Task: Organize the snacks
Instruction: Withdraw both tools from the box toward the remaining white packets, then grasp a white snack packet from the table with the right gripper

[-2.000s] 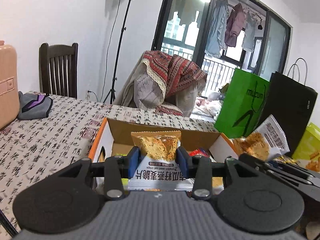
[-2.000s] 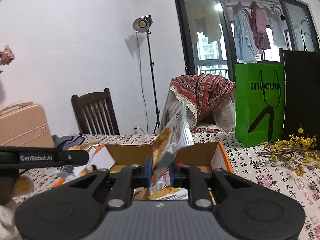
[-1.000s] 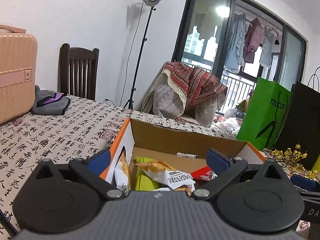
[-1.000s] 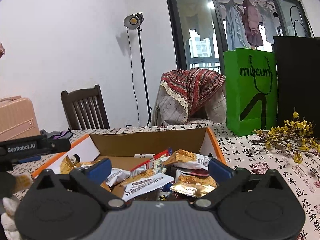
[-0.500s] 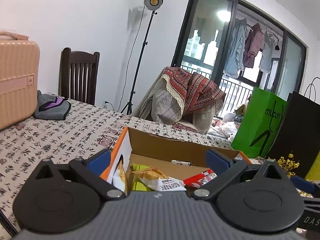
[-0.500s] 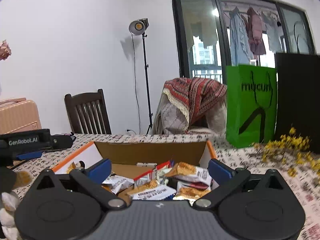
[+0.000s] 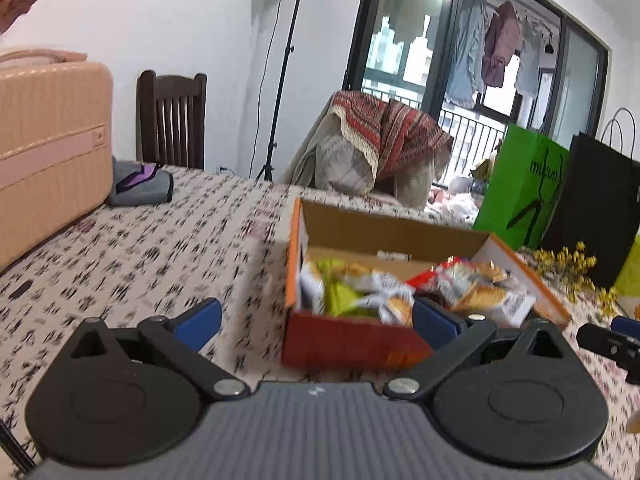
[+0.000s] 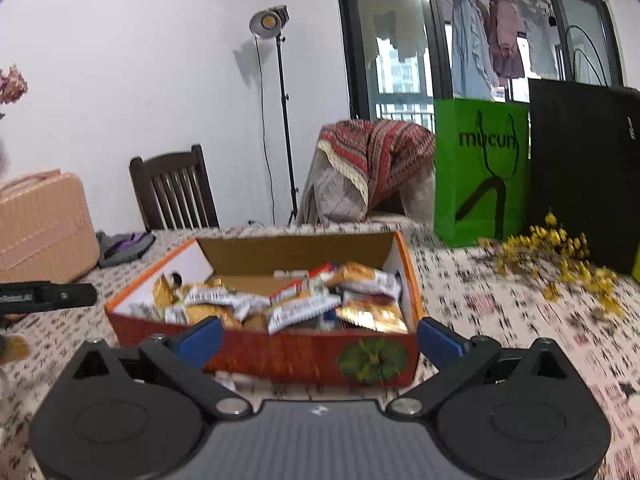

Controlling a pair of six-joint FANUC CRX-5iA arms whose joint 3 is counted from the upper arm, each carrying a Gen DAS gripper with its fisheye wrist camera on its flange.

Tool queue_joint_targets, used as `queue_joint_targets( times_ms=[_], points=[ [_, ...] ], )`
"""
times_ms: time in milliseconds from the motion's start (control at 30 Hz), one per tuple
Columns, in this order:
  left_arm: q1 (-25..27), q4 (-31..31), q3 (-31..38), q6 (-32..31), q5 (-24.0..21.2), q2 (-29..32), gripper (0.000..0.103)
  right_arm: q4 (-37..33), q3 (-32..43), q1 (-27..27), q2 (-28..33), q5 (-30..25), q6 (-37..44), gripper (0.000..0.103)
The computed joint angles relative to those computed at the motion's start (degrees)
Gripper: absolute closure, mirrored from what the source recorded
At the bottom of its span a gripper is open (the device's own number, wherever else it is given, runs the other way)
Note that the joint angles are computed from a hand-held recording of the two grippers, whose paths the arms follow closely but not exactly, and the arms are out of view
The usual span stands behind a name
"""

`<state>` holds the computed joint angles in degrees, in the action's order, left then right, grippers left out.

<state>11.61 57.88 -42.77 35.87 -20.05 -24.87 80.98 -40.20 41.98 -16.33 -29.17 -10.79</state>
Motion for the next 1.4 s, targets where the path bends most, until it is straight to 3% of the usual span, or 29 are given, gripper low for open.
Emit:
queue_joint_targets(
  times_ms=[167,267,467,733,900,1100,1267,1333,1367,1400],
  points=[
    [1.5,6.2,-4.7,-7.3,-1.5,-3.3,0.0,-4.4,-1.6,3.8,-1.1,-2.2,2.0,0.0],
    [0.4,12.7,-7.5,-14.0,0.2,-4.4,0.0,-7.4,-1.6,5.7,-0.7,-3.1,3.9,0.0],
    [-0.8,21.3,-9.6,-19.9,1.3,-3.7,0.0,-12.7,1.1,8.5,2.4,-4.2,9.5,0.0],
    [-1.2,25.5,-10.5,-22.7,1.3,-3.5,0.0,-27.8,9.8,11.7,9.8,-6.5,23.9,0.0],
    [-2.0,26.3,-10.9,-24.5,1.4,-3.9,0.0,-36.2,15.1,11.8,13.7,-7.0,27.9,0.0],
    [-1.3,25.3,-10.9,-24.2,0.1,-3.9,0.0,-33.4,17.5,12.6,17.7,-10.2,26.5,0.0],
    [-1.0,25.5,-10.9,-23.9,-0.2,-3.9,0.0,-30.5,15.9,12.5,17.4,-8.7,24.7,0.0],
    [-0.9,25.8,-11.0,-23.9,-0.3,-3.9,0.0,-30.5,15.6,12.5,16.9,-8.7,24.5,0.008],
    [-0.9,25.9,-11.0,-23.9,-0.3,-3.9,0.0,-30.0,15.2,12.7,16.5,-8.9,23.8,0.019],
    [-0.8,25.9,-11.0,-23.8,-0.3,-3.9,0.0,-30.2,15.1,12.8,16.1,-8.8,23.9,0.024]
  ],
)
